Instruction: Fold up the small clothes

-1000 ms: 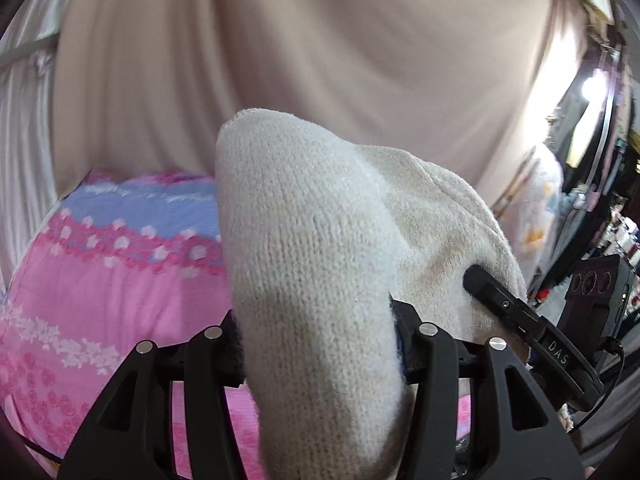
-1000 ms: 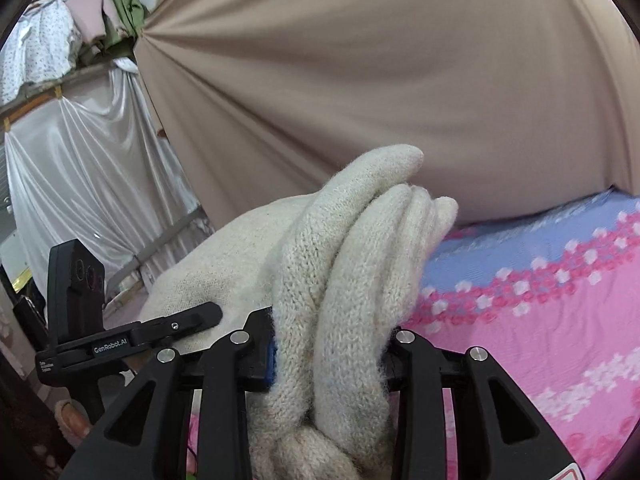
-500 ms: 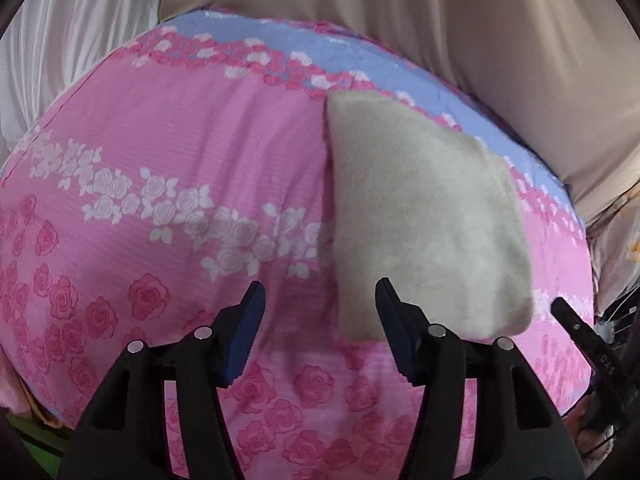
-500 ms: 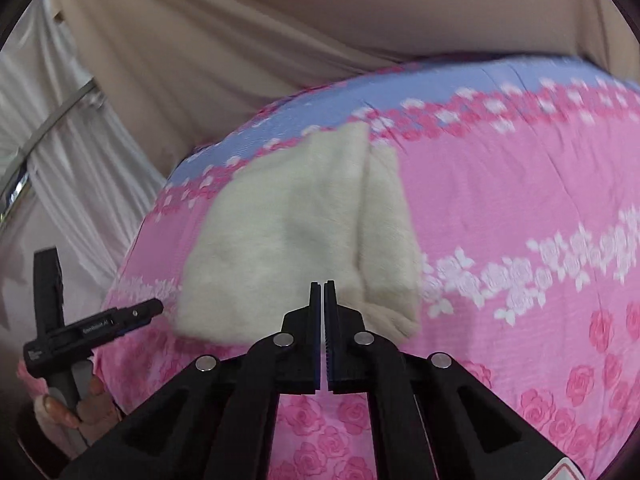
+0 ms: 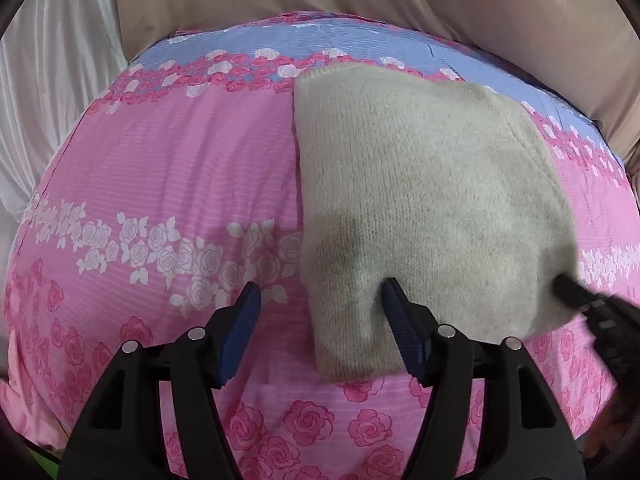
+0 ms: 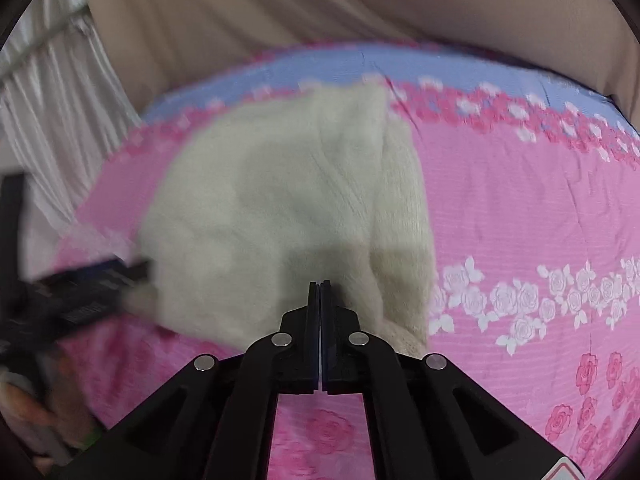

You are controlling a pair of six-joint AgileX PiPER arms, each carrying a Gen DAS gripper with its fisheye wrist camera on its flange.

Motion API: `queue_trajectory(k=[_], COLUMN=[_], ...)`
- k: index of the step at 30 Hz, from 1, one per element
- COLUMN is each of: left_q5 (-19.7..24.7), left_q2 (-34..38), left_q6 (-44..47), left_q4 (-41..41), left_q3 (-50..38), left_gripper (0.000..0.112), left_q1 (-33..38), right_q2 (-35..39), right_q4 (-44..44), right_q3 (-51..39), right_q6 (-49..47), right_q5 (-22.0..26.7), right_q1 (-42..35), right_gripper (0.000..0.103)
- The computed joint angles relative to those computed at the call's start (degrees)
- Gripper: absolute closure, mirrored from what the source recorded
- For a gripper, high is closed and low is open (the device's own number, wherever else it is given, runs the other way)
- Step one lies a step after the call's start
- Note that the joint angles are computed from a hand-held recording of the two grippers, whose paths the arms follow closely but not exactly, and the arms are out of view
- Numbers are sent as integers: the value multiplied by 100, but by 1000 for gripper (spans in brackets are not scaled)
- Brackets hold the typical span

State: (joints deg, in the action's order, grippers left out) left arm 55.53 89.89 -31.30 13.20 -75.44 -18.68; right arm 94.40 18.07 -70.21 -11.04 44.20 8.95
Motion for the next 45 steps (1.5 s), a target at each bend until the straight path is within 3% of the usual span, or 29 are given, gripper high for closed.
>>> queue_trajectory(k=[4,7,11,15,31,45], left_q5=[273,414,558,716,732,664], left_q2=[-217,-474,-653,-702,-1075,-1240], left_q6=[-280,-730,-1289,-1639,-2036,-2160], left_q4=[342,829,1455,1962,2334,2295], left_q3=[-131,-131,-164,-201,301,647], left_gripper=[52,40,27,27,27,27], left_q1=[-314,-679,-1122,-1524,-2058,-2058], right_q2=[-703,-1452,-2177,-2568,-2920,-2909], right_q4=[364,343,-377,-1170,-3190,-3628], right_q3=[262,477,782,1018,1476,1541], right_q6=[3,214,1227,2279,4452,4949], right_q5=[-18,-51,-341,-622,-533,-351], right_q1=[-138,-137,60,248,1667,2000], right_gripper=[101,91,49,35,30,30])
